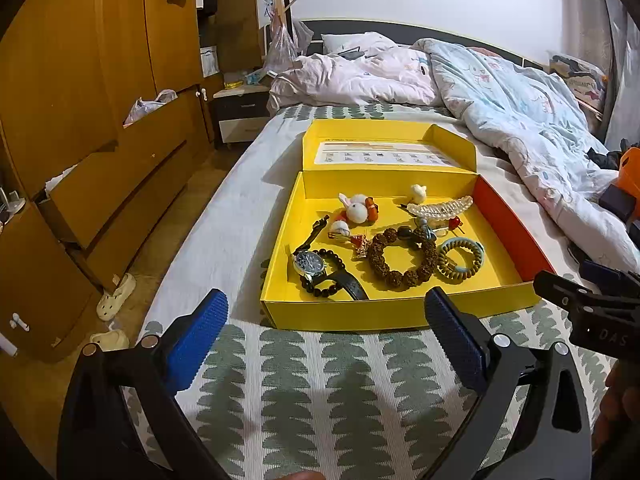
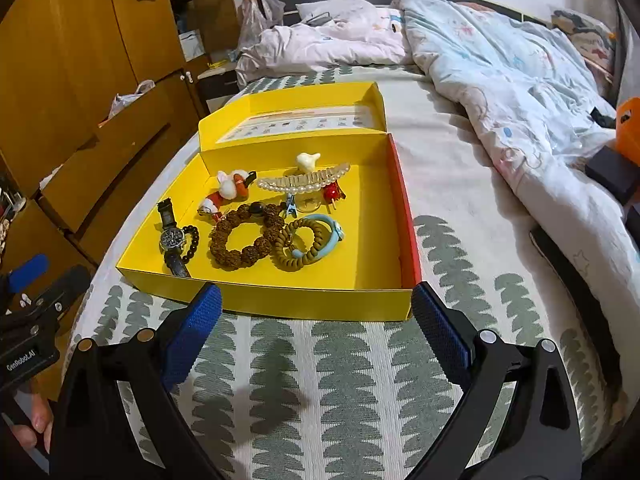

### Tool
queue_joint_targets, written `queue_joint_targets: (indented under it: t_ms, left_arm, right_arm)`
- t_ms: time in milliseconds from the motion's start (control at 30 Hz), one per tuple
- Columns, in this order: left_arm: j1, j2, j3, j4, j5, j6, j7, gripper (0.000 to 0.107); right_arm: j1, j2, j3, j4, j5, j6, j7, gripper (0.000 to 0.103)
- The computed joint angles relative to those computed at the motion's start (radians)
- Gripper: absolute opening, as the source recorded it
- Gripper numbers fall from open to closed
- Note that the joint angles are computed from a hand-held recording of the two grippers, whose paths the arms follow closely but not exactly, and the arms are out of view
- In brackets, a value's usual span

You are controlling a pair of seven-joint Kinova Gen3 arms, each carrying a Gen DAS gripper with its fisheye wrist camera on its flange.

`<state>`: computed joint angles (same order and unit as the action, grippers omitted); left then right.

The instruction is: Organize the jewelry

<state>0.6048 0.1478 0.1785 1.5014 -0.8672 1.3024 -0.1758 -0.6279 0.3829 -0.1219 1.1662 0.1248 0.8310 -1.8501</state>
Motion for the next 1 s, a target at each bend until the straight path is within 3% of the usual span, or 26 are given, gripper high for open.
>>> queue_joint_targets:
  t_ms: [1000]
  left_arm:
    - [0.029, 0.031, -0.013, -0.033, -0.023, 0.058, -0.015, 0.097]
  right_arm:
    - [-0.016, 0.007, 0.008, 0.003, 0.031, 0.014, -0.008, 0.096]
